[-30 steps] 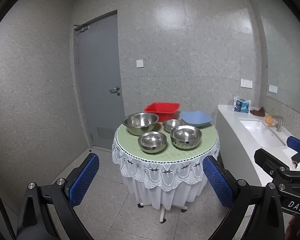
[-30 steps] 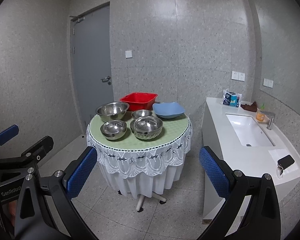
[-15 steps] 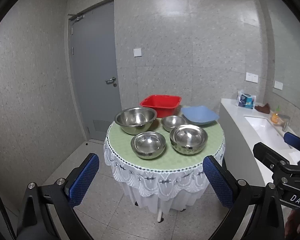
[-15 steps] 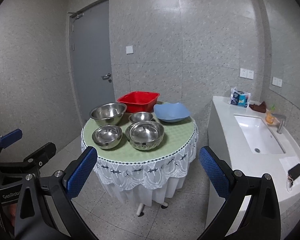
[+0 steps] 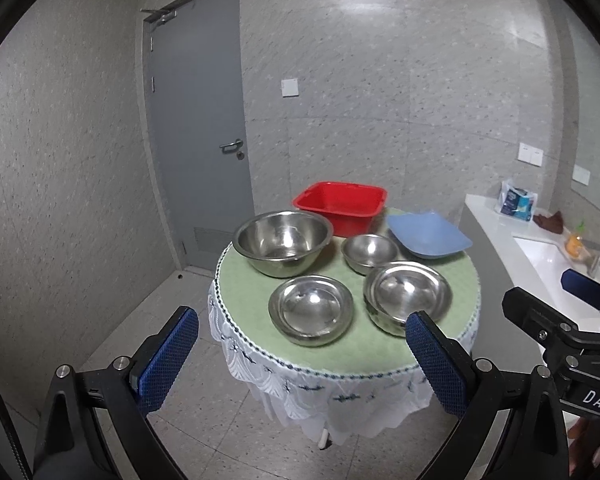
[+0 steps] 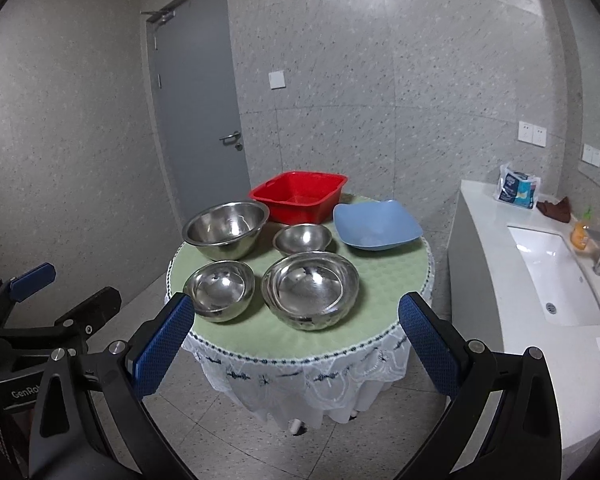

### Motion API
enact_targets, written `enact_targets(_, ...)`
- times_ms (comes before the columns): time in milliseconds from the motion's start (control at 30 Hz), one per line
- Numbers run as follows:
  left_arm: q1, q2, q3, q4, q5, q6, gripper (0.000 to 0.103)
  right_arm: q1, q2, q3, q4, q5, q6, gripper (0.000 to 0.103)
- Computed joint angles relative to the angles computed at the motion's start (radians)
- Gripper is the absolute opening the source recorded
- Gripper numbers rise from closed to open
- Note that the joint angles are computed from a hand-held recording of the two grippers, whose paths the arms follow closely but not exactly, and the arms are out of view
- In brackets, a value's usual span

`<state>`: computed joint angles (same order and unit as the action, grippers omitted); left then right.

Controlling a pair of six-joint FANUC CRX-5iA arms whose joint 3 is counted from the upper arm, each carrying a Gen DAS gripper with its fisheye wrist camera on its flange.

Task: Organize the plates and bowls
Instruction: 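Grasp the rim of the large steel bowl with both grippers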

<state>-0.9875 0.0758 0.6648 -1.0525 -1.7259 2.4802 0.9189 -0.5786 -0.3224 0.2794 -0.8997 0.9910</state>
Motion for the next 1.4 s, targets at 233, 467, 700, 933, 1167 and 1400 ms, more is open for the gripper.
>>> enact_targets(233, 0.187, -0.032, -0.058, 0.129, 0.142, -0.058, 0.102, -0.048, 0.142, 0.071, -0.057, 0.039, 0.046, 0.103)
enact_targets(467, 0.486, -0.063, -0.135, 0.343, 0.395, -0.224, 0.102, -0.052, 0.317, 0.158, -0.006, 0.076, -0.026, 0.103)
enact_targets(700, 0.834, -0.036, -0.164, 0.662, 0.600, -0.507, 0.102, -0.042, 0.527, 0.335, 0.016, 0.049, -0.091, 0.103)
enact_targets(933, 1.068, 0.083, -0.117, 0.919, 0.654, -0.768, 0.102, -0.046, 0.752, 0.590, -0.085, -0.080, -0.102, 0.103)
enact_targets(1167, 1.185, 0.248, 0.004, 1.051, 0.600, -0.904, 0.102, -0.066, 0.931, 0.805, -0.199, -0.231, -0.071, 0.103)
enact_targets(1400, 1.240, 0.419, 0.189, 1.119, 0.480, -0.961, 0.102, -0.073, 1.024, 0.904, -0.240, -0.322, -0.100, 0.103)
